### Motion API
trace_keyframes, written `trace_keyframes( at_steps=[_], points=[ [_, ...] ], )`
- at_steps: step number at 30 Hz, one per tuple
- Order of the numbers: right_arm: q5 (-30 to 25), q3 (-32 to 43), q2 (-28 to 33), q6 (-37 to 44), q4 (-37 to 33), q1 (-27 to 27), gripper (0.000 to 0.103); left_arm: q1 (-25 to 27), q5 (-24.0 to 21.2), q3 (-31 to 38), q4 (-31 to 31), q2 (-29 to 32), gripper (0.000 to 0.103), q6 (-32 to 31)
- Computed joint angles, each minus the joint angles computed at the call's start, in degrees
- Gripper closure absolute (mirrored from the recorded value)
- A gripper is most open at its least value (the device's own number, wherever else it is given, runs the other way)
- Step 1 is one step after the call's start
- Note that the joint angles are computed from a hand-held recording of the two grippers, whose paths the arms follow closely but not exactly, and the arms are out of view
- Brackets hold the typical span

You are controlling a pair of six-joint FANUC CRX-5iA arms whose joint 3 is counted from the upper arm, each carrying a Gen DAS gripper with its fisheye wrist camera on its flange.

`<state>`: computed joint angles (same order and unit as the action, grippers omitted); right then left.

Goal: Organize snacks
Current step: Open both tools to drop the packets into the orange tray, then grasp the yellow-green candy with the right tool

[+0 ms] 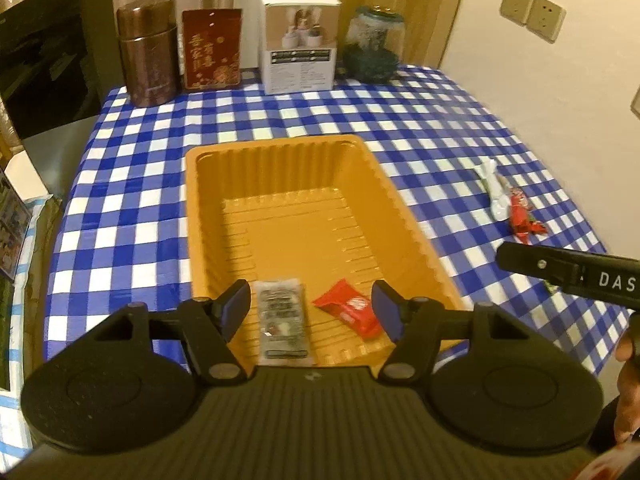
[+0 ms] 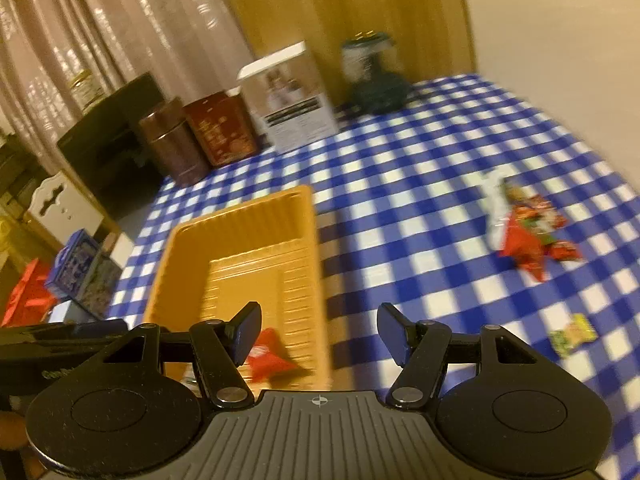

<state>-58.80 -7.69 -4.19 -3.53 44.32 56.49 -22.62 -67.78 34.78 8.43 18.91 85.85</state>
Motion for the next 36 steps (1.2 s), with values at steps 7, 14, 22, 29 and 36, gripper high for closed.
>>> trace_keyframes(
  at_steps=[7, 14, 22, 29, 36],
  points=[
    [-9.8, -4.9, -5.5, -4.9, 3.6, 4.0, 0.039, -2.6, 0.4, 1.5, 2.1, 0.5, 0.034, -1.1],
    [-19.7, -9.9, -11.7, -10.9, 4.7, 8.7, 0.039, -6.1, 0.5, 4.3, 3.5, 2.4, 0.032, -2.0],
    [-28.1, -12.7, -16.1, -15.1, 4.9, 13.1, 0.039, -9.8, 1.3, 6.0, 5.3, 3.9, 0.029, -2.3],
    [-31.2, -14.2, -18.1, -17.7, 4.5, 14.9, 0.039, -11.9, 1.9, 7.1, 6.7, 5.5, 0.024, -2.5],
    [-30.7, -15.4, -19.4, -18.6, 4.3, 15.5, 0.039, -13.2, 0.7, 10.2, 6.1, 7.7, 0.023, -2.2]
  ],
)
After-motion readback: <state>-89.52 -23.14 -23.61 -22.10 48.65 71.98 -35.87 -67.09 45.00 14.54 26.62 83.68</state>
